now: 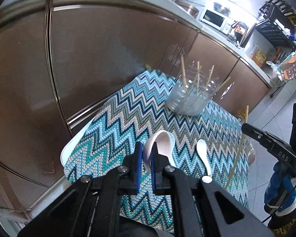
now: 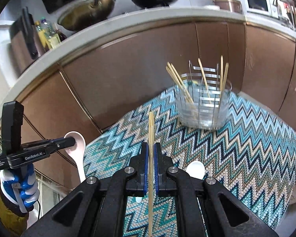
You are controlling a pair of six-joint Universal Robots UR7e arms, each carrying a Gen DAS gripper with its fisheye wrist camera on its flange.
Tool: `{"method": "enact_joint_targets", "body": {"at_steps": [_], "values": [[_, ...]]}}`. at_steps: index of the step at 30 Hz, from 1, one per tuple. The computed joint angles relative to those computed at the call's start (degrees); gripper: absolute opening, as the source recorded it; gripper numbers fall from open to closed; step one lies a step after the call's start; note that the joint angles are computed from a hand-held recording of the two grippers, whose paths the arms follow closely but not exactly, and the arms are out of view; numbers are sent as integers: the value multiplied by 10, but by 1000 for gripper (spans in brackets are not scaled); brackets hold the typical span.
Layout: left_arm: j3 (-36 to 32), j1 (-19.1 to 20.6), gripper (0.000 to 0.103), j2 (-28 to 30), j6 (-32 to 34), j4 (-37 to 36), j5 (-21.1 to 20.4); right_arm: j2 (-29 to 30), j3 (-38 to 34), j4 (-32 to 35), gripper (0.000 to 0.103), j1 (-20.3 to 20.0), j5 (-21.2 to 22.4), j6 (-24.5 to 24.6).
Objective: Organize utensils
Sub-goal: 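Lift the left tool's pink spoon toward the holder while the right tool lifts its chopstick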
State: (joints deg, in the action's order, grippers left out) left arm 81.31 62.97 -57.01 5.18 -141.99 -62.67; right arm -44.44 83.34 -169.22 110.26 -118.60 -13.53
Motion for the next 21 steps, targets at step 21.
{"method": "enact_joint_targets", "body": {"at_steps": [21], "values": [[-207, -74, 7, 170, 177, -210, 19, 50, -133, -235, 5, -6, 133, -200]]}}
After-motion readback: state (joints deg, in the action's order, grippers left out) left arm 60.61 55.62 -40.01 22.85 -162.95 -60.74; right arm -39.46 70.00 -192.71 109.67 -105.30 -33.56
